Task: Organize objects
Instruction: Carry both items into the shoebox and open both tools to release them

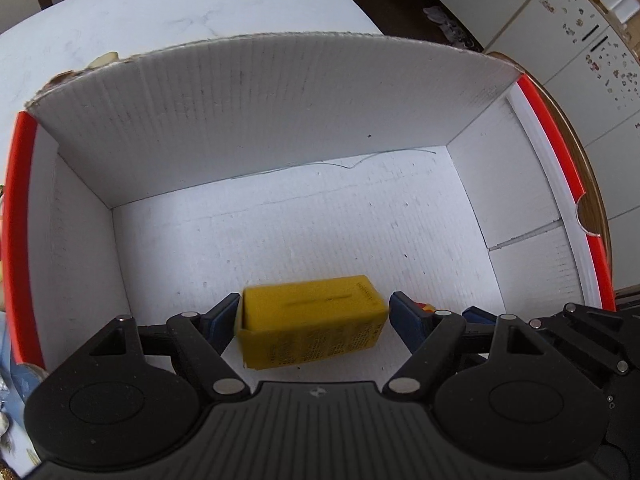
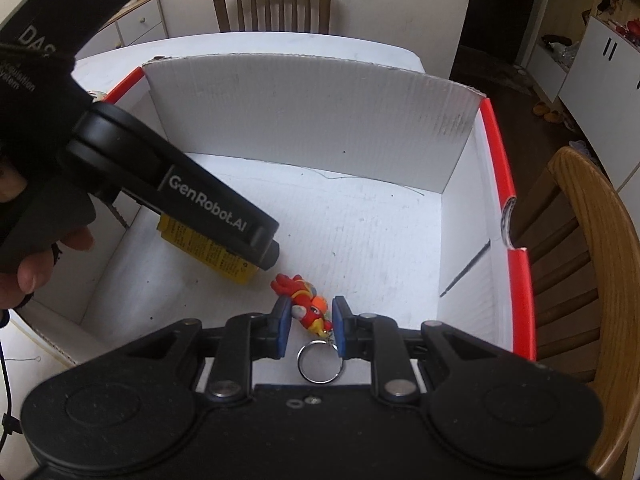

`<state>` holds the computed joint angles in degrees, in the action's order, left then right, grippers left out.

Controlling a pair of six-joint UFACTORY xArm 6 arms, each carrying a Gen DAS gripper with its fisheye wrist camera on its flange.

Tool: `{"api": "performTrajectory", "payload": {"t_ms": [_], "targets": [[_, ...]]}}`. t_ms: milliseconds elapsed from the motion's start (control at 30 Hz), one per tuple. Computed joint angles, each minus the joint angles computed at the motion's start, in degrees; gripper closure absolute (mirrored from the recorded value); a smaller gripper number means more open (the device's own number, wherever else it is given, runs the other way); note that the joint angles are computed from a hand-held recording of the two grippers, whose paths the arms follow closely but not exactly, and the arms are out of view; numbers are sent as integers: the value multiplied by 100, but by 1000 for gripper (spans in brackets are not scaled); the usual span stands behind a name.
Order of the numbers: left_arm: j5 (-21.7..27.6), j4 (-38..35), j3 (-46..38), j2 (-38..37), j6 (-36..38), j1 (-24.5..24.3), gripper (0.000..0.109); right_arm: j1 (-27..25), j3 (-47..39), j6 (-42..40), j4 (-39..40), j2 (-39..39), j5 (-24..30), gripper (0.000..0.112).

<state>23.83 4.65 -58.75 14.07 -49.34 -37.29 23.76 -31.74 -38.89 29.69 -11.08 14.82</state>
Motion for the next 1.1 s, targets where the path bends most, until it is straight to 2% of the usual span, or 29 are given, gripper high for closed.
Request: {"api": "performTrajectory", "payload": {"t_ms": [133,300,667,800,1033,1100], "targets": [[-222,116,206,-168,-147,32,29,-21,-12,-85,112,-19,38,88],[-366,624,358,-386,-587,6,29,-39,7,-361,538,-122,56,79],[-556,2321,1103,-1478,-1875,-103,29,-86,184,-579,1196,-744,207,65],[-577,2855,1433,-1931,-2323,-131,29,-32,316,-400,1205,-1083,235,60],[-567,3441,2249,-3066,-2810,-94,29,227,593,-128,1272,-1670,166,44],[-529,3591,2482,-3423,-2939,-81,27,353,678,10,1240,-1814,98,34]]}}
